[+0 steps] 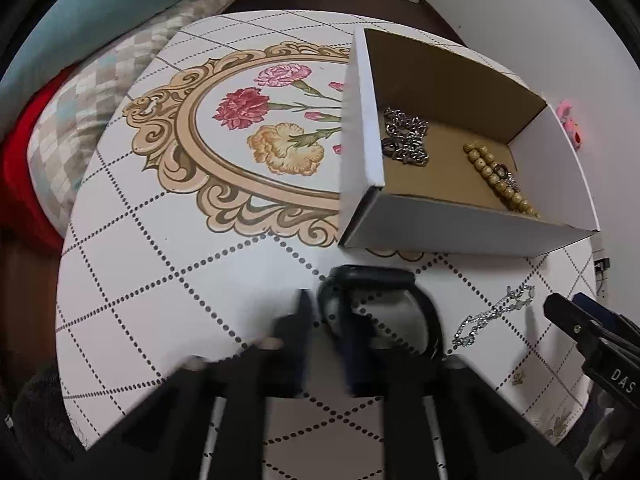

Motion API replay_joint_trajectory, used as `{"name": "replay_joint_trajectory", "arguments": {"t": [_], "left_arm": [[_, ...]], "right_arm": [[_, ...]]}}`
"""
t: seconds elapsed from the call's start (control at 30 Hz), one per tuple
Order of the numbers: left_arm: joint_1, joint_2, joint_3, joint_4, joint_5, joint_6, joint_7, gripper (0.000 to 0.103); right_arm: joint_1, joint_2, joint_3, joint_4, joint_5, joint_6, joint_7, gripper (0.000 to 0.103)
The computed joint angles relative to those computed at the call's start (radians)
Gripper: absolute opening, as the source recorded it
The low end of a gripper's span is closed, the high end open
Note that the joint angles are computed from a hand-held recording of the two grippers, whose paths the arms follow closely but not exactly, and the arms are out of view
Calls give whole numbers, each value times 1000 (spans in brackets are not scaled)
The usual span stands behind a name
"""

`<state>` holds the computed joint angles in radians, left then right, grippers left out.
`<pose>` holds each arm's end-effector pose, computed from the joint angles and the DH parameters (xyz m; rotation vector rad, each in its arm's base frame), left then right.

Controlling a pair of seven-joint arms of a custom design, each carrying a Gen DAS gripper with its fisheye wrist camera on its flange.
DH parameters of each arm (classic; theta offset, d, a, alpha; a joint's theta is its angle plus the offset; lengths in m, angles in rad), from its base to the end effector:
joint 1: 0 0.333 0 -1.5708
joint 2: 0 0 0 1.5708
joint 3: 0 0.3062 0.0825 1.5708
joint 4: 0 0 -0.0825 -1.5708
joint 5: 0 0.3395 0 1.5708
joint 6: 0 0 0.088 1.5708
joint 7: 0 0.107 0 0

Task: Organize jewelry
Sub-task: 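Grasp the black watch band with the left gripper and lift it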

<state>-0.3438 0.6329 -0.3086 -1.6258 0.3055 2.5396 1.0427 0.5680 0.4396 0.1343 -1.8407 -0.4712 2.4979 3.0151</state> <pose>0.5566 -0.3850 0.3169 -1.8268 2.3865 -0.4613 0.4803 0.3998 0.3327 -1.5518 2.3766 -0.2763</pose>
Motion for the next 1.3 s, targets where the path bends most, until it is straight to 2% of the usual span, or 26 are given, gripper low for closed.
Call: {"name": "replay_joint_trajectory", "arguments": {"t": [0.17,0.27,0.3,0.37,0.4,0.43,0.5,0.73,1.0,1.2,1.3], "left_arm": [[4,-26,9,-34,22,33,-5,3],[12,-64,15,-82,37,56,-11,3],[15,-74,17,-93,43,60,-12,3],[16,-97,25,-124,60,75,-19,3],[19,-103,24,-134,63,77,-22,3],[22,-101,25,-137,65,80,-20,3],[24,-120,26,-168,73,98,-35,3],[48,-139,5,-194,55,135,-25,3],[79,-197,-23,-230,13,192,9,1],[108,-227,-53,-236,-48,219,55,1],[149,-225,-94,-230,-126,216,117,2]], "right_arm": [[9,41,0,57,-8,-12,-25,63],[10,94,13,128,19,-63,-82,50],[28,106,2,152,4,-91,-81,46],[49,127,-5,190,-11,-116,-95,34],[49,133,-4,197,-9,-107,-102,17],[39,140,9,203,-4,-84,-112,8],[64,158,-5,242,-1,-120,-116,8],[67,59,-26,93,-33,53,2,4],[53,-57,-32,16,-119,136,78,4],[48,-105,-29,28,-165,139,89,4],[41,-115,-23,38,-172,134,80,4]]}}
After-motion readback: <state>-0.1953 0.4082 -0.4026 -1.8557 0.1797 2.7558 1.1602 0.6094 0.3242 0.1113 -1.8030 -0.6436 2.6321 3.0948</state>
